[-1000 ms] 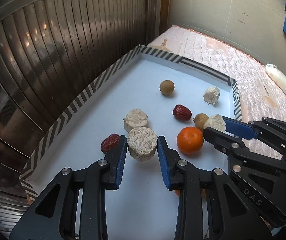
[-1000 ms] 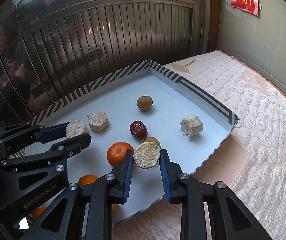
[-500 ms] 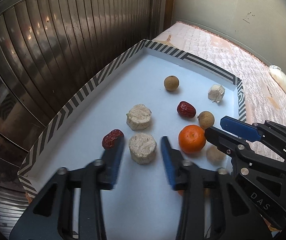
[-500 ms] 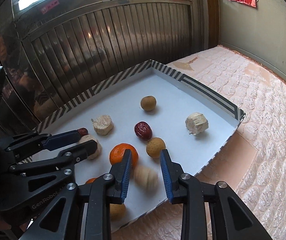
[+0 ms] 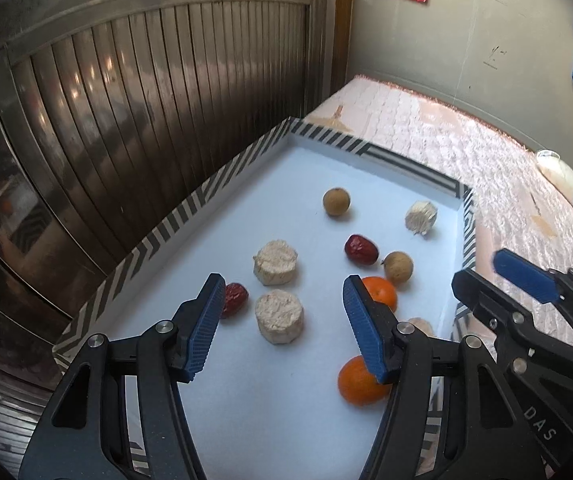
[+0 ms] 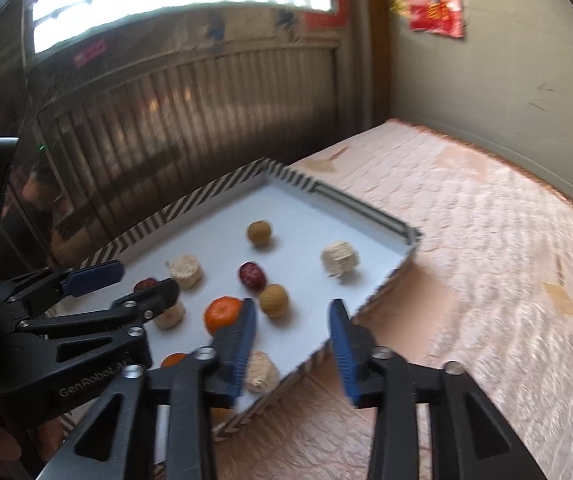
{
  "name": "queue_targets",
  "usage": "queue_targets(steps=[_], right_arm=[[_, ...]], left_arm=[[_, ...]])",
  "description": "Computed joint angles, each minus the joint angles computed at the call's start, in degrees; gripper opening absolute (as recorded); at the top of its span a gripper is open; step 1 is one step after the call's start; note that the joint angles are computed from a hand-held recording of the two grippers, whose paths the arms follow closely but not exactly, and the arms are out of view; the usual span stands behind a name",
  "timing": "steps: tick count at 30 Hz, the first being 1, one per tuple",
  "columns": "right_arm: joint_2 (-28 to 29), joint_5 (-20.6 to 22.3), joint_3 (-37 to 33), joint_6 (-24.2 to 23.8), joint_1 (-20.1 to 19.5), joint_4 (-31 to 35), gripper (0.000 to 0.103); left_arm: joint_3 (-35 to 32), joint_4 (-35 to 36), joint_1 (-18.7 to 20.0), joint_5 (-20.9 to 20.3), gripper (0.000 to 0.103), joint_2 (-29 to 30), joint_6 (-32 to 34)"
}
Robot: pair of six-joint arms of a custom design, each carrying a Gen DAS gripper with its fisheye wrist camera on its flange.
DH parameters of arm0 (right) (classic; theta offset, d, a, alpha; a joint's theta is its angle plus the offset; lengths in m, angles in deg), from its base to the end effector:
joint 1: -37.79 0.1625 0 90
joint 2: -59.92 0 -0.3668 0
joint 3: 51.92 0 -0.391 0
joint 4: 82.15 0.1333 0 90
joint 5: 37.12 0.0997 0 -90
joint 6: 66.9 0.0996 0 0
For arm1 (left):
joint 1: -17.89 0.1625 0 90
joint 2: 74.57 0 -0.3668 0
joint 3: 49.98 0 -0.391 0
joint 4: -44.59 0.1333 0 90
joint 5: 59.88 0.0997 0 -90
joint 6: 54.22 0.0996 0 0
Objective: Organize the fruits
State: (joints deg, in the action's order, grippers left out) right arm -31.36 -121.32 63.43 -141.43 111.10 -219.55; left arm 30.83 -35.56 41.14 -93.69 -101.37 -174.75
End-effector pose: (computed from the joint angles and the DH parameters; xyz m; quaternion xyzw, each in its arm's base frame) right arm -0.0004 -0.5006 0.3182 0.4819 -0.8512 0.1767 0.1096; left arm -0.4213 -0.4161 -0.1024 -0.1165 0.7804 -0.4285 0.4402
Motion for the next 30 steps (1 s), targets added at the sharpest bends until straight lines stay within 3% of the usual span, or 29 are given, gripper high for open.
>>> queue_targets(steps=[12, 15, 17, 30], right_arm=[[-3.42, 3.34, 0.50, 1.69, -3.02, -0.31, 0.049], [-4.02, 4.00, 0.55, 1.64, -3.46, 0.06, 0.050], [-4.31, 4.32, 0.39, 1.61, -3.74, 0.64, 0.050], [-5.65, 4.55, 0.88, 0.24, -4.02, 1.87, 0.051]], left_arm=[[-2.55, 1.70, -1.81, 3.73, 0.062, 1.85, -0.65], [-3.22, 3.71, -2.29, 3.70, 0.063, 2.05, -2.80], [-3.75, 4.72, -2.51, 3.70, 0.070, 2.34, -3.50], [-5.15, 7.45, -3.38, 3.09, 0.070, 3.11, -5.12]])
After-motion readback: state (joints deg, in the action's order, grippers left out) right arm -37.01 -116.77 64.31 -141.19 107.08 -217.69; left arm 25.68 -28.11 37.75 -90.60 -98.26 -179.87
